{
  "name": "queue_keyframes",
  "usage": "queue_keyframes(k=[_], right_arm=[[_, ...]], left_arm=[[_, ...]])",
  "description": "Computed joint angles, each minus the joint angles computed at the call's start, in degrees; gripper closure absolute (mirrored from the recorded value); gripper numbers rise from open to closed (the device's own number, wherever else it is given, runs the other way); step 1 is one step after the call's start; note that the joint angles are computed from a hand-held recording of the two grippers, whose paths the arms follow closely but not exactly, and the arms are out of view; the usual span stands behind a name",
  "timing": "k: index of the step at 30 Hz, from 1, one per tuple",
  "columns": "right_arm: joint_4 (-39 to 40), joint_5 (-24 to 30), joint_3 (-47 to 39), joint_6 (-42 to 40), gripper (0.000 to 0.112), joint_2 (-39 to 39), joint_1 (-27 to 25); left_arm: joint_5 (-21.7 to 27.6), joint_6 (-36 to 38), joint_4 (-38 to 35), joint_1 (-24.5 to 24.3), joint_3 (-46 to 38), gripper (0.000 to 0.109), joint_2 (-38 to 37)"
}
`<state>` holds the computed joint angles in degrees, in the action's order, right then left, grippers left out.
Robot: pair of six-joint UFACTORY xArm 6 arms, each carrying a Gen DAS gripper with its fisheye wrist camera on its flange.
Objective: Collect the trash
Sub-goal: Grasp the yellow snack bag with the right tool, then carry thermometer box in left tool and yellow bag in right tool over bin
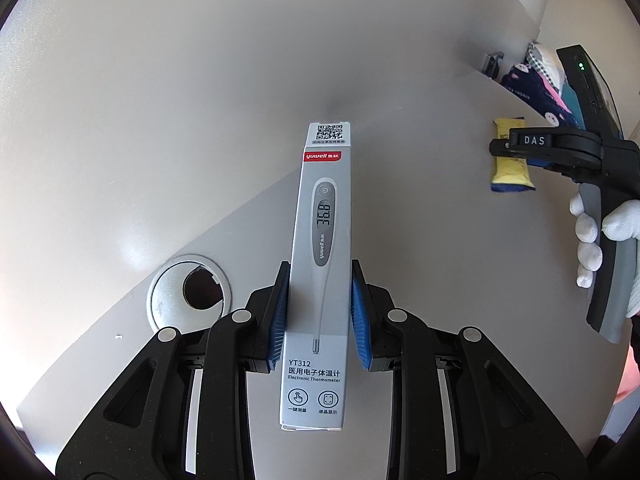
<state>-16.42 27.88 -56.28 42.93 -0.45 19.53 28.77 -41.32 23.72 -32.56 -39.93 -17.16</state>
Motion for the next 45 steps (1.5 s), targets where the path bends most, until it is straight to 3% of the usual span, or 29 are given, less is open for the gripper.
queue_keyframes(k=[5,16,29,45], right_arm=[[5.56,-0.53,0.55,-6.65,0.094,-0.64,-0.01],[10.13,0.55,6.49,-12.62,0.095,-8.12,-0.11],[13.99,4.40,18.19,-17.68,0.095,-25.76,-2.22],[16.60,12.69,29.21,-23.14,0.095,-46.45,-9.17]], left_arm=[[0.61,-1.12,0.66,-0.85,-1.72,0.081,1.58],[2.10,-3.53,1.76,-3.80,-1.96,0.081,-0.31],[4.51,-7.02,2.33,-11.10,-5.67,0.081,0.94],[5.27,-6.47,2.54,-20.60,-15.08,0.081,9.01]])
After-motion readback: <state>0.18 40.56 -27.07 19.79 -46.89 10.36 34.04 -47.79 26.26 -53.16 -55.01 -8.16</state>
